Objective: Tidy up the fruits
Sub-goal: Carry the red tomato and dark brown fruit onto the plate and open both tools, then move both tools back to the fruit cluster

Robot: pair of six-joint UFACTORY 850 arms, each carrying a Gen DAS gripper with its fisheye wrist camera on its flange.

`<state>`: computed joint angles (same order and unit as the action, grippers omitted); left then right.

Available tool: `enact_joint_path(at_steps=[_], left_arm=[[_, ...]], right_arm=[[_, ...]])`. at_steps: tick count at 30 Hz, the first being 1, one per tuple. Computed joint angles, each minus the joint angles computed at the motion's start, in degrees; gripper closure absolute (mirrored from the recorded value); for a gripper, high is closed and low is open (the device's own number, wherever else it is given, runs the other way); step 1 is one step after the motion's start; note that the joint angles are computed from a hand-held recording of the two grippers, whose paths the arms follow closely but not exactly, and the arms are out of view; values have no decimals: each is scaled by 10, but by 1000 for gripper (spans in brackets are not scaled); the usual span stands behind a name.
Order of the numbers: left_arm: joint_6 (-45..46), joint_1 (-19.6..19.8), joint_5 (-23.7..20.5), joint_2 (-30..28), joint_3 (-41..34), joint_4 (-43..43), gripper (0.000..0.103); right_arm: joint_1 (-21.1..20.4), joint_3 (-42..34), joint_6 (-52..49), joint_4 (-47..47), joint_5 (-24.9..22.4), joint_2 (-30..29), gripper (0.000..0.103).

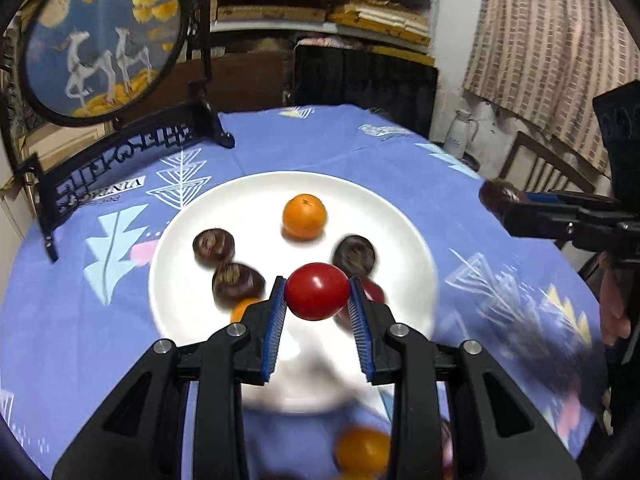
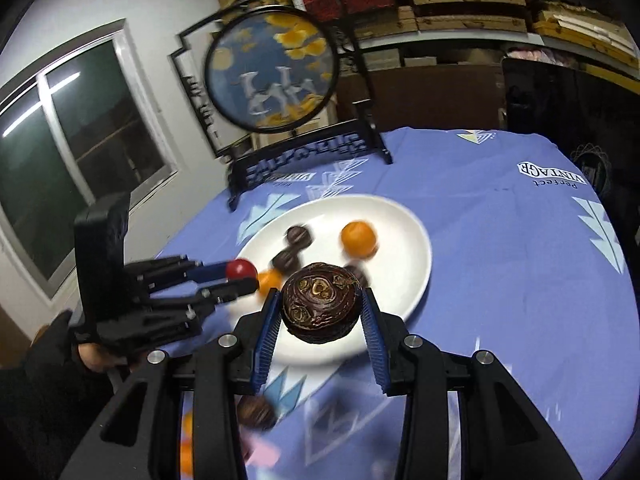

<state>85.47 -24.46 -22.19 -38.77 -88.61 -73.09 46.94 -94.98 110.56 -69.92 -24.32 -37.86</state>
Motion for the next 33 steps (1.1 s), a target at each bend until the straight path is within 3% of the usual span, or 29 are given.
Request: enact_joint_path(at_steps=[4,8,12,15,18,20,22,29,33], left_arm=[[-172,-6,-18,-81,-111,148,73],[-289,-13,-47,-133,-186,256,73],[-356,-15,-72,-164,-233,310,72],[-356,-16,-75,-165,-235,313,72],[-345,-15,-75,-163,-230,301,67],[-336,-14,-69,-158,-223,290,58],[-327,-13,-49,-148,-208,273,32],[-205,6,-45,-103,-147,118,30],[-69,18,-42,-44,-62,-1,30]], right_arm=[[-39,-64,-72,81,38,-60,63],[-60,-115,-151,166,47,-109,62],[-69,-157,-226,240,32,-145,62],[-69,-171,-253,260,21,-156,62],[-64,-172,-219,216,10,-158,61],[-62,-161,-173,166,10,-151,57],[-59,-145,-119,109,6,-141,58],[-48,-70,59,-58,-4,-97,57],[-39,-33,131,-122,-17,-72,56]])
